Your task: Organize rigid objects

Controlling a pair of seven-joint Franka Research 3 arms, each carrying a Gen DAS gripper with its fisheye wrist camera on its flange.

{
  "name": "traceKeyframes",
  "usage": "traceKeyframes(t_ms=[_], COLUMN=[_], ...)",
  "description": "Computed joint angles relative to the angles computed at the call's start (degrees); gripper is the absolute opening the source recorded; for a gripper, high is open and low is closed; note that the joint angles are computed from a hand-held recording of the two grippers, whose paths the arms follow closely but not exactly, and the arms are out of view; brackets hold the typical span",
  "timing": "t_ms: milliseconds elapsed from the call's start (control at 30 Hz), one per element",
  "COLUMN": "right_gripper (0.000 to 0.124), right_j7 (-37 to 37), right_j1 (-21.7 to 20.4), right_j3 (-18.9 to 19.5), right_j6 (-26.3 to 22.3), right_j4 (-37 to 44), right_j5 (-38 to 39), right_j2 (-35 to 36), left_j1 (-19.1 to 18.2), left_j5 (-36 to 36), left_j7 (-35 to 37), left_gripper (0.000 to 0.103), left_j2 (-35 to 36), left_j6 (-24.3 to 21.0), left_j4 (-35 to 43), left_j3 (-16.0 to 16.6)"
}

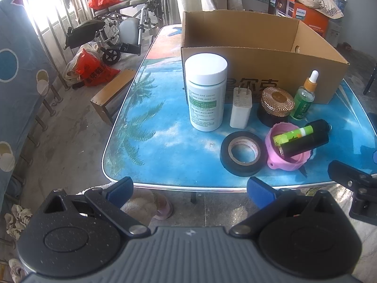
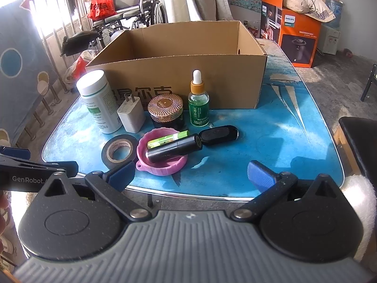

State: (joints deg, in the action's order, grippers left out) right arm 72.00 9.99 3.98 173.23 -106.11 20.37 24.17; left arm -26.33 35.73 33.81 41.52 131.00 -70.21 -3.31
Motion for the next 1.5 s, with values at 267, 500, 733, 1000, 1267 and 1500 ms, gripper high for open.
traceKeyframes(t_ms=[267,500,733,1000,1267,1500], right_gripper=[0.102,0.102,0.102,0.102,0.102,0.102], right_j7=[-0.58,-0.78,-0.94,-0.85,0.11,-2.34], right_j1=[-0.36,-0.30,-0.35,-0.22,-0.15,-4.62], right_j3=[0.37,0.30,0.34,0.19,-0.31,3.77], right_j6=[-0.69,-0.71,-0.80,-0.94,-2.23,-0.96], right_j4=[0.36,0.49,0.60,0.87,2.74,4.65], right_j5=[0.49,0.65,0.75,0.73,0.40,4.40], right_j2=[0.13,0.20,0.26,0.44,1.80,3.60], left_j1=[0.03,0.02,0.03,0.16,0.17,0.00], left_j5=[0.00,0.13,0.14,0.03,-1.39,0.17], left_j7=[-0.02,-0.11,-0.09,0.08,2.25,1.75], left_gripper=[0.103,0.103,0.103,0.103,0.103,0.103], left_j2=[-0.10,-0.15,-0.17,-0.06,2.52,2.13], left_j6=[0.13,0.19,0.18,0.14,-1.62,4.65], left_j4=[-0.21,-0.34,-0.37,-0.28,3.67,1.60], left_j3=[0.01,0.07,0.05,-0.01,-0.14,0.85])
